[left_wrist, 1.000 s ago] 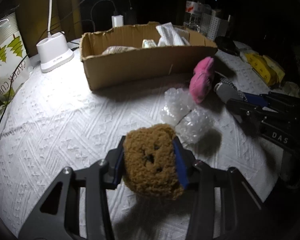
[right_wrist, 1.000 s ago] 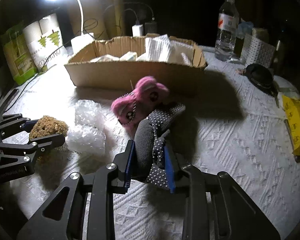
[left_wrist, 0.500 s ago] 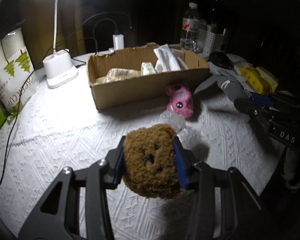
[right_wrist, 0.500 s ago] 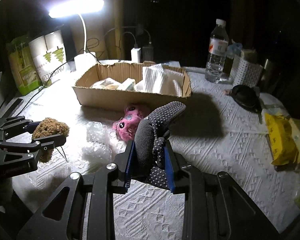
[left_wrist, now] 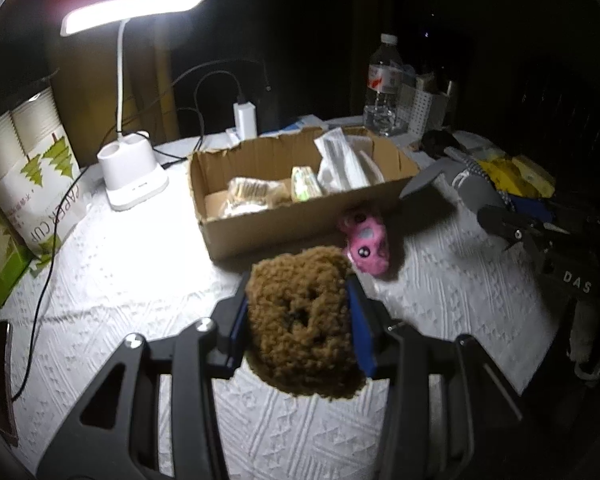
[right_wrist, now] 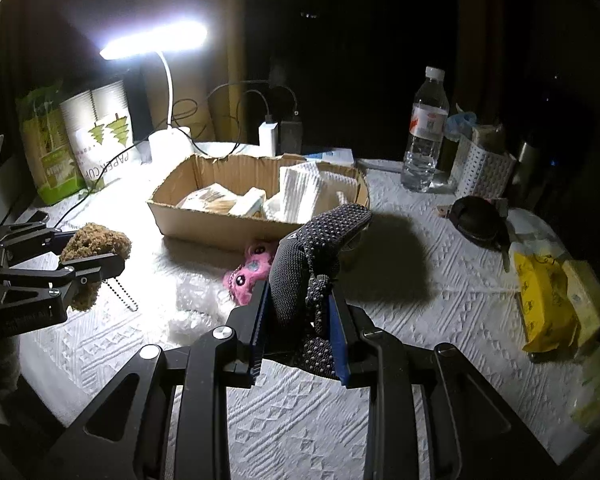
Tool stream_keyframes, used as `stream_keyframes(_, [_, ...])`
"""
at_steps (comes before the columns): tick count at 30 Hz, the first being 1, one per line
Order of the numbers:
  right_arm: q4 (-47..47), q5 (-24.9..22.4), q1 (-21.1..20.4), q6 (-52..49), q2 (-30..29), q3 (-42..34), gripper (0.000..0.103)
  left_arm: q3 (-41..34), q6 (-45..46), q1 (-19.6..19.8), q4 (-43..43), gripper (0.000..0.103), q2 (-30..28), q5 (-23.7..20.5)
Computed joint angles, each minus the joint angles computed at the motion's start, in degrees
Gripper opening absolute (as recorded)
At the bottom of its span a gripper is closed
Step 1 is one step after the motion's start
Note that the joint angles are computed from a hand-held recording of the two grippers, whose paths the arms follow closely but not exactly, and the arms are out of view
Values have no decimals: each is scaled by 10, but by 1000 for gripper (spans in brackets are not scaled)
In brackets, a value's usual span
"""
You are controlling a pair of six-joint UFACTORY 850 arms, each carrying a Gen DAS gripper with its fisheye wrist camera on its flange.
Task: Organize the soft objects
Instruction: 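Lift and carry the sponge with the left tool while the right carries the glove to the box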
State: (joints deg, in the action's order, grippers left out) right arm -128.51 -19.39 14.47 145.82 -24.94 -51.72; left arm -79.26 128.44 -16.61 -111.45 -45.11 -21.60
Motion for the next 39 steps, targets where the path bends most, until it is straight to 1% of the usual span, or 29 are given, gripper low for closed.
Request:
stream_keyframes(10, [3, 4, -10, -18, -4, -20, 29, -29, -24, 2, 13, 44, -6, 0])
stream_keyframes(18, [11, 10, -21, -38, -14, -42, 29, -72, -63, 5, 43, 44, -25, 5])
stream_keyframes(25, [26, 22, -31, -73, -29, -69, 29, -104, -83, 6, 49, 44, -39, 4])
stream_keyframes(39, [-20, 41, -52, -38, -64, -113, 29, -174, -148, 0, 106, 44, -75, 20])
